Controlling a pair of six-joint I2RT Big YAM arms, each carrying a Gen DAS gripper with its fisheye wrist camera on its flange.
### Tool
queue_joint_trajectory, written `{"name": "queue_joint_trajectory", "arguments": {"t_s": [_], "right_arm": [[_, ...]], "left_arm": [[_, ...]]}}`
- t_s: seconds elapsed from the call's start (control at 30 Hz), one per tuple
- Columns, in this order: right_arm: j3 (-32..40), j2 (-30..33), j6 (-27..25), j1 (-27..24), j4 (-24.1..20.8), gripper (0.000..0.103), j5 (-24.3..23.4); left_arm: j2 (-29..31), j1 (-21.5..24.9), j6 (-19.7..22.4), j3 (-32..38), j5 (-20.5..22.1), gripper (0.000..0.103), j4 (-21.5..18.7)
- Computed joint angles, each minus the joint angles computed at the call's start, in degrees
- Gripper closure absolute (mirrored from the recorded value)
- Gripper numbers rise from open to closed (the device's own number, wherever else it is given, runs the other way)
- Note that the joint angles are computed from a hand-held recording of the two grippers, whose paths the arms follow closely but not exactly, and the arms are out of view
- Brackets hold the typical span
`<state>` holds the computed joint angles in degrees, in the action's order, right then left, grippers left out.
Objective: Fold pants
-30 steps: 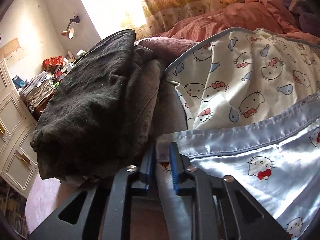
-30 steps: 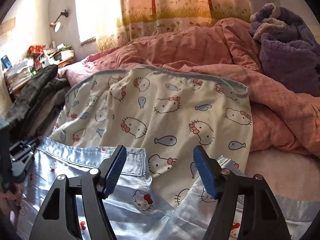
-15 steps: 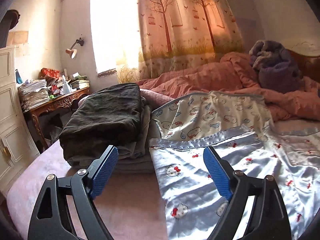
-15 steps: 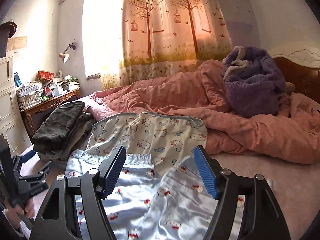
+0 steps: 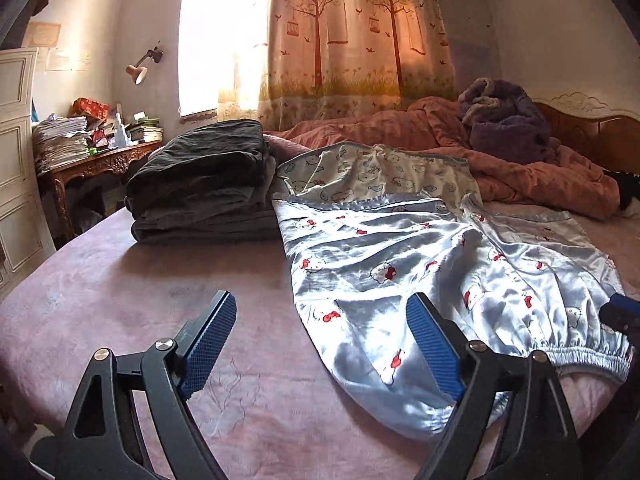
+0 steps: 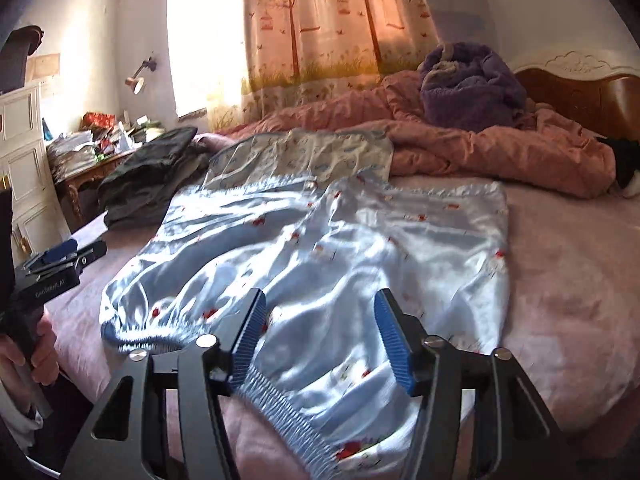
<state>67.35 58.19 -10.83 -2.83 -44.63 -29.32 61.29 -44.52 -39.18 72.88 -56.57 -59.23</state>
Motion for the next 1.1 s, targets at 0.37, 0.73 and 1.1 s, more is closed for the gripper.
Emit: {"name": "queue_joint_trajectory", "arguments": {"t_s": [0.37,0.73,1.1], "right_arm": [[-12.28,-12.06,4.99,-1.48,5.64,0.065,9.69],[-13.62,-11.33,1.55,1.32,5.93,0.063,16.51],[-15.93,-15.37,6.40,-1.00,9.81,0.095,16.37]], "left_arm": [[-2.13,-6.52,-11.08,-5.14,2.31,0.017,-2.54],[2.59,-6.43,-8.32,-3.08,7.74,0.017,-1.88],[4.84,-7.75,-10.02,-1.64,2.50,0.027,-5.80]]}}
